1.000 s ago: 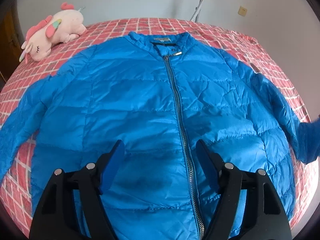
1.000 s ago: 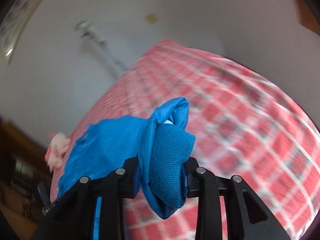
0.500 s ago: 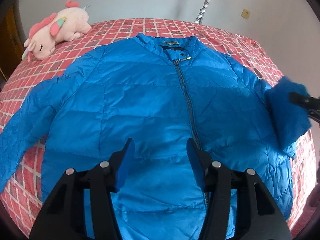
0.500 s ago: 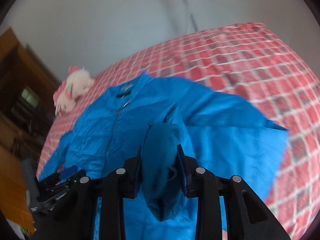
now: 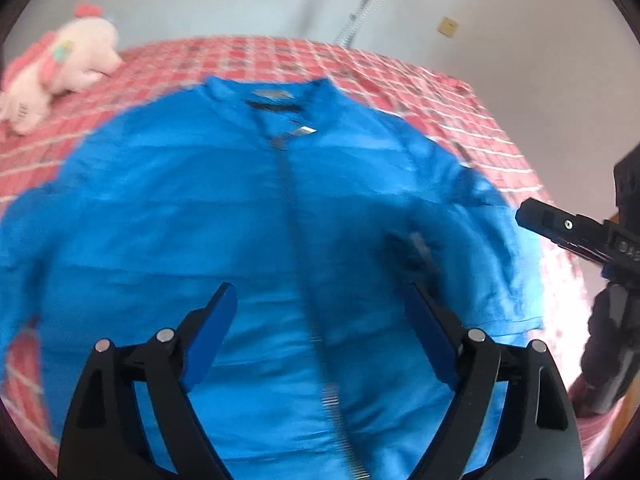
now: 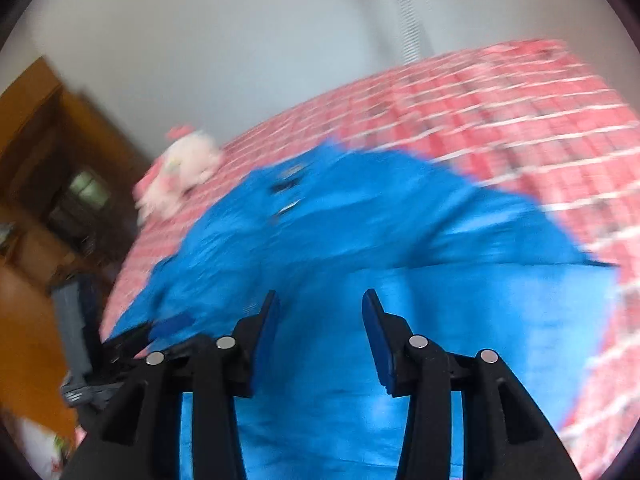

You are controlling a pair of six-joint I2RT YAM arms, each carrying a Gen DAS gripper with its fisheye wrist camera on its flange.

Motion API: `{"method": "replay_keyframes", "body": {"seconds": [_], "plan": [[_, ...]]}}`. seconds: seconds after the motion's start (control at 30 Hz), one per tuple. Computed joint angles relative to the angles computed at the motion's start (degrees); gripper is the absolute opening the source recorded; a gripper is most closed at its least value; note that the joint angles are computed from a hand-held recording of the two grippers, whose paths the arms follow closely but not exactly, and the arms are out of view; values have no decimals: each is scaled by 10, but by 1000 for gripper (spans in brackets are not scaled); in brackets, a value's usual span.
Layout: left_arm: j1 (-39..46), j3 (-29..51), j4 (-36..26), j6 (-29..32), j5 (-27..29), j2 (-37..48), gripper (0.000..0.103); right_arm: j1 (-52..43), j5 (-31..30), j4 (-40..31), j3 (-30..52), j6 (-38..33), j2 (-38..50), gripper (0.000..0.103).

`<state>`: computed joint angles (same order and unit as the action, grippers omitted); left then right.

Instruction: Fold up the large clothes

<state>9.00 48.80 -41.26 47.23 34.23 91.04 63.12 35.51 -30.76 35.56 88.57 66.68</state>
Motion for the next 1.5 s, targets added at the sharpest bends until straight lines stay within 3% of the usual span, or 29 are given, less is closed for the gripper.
{"method": "replay_keyframes", "body": {"seconds": [0.07,0.13,0.23,0.27,0.3,0.33,0.4,0.47,0.6,0.73,0.87,1.03,1.13,1.3,1.5], "plan": [[-37,1,-8,-15,-2,13,86,19,30,-80,5,63,-7,44],[-84,-14,22,-58,-12,18,86,21,41,-130,-3,109,-16,44],[-143,-7,42,-105,-10,53,78,8,32,-135,-39,118,-53,44],[-156,-10,54,-114,-6,58,66,0,27,-132,-51,115,-64,44],[-162,-16,68,-118,-3,55,44,-10,22,-127,-61,108,-76,44],[-167,-23,81,-116,7,53,33,-14,21,-126,-69,107,-86,44],[-166,-29,94,-116,19,51,20,-16,20,-123,-82,107,-97,44],[-147,-30,88,-99,40,44,16,-22,17,-120,-91,105,-103,44],[-76,-20,77,-64,63,13,16,7,44,-130,-101,129,-133,44],[5,57,41,-51,85,50,16,43,93,-131,-117,147,-181,44],[57,106,65,-60,71,79,16,25,86,-33,-166,79,-237,45],[90,132,150,-102,28,113,16,-53,-4,117,-170,-20,-124,45],[99,178,140,-107,-2,160,16,-93,-53,194,-155,-70,-26,45],[84,224,133,-114,-67,231,22,-111,-82,198,-114,-86,76,43],[92,230,137,-109,-73,244,31,-116,-100,229,-129,-82,92,43]]}}
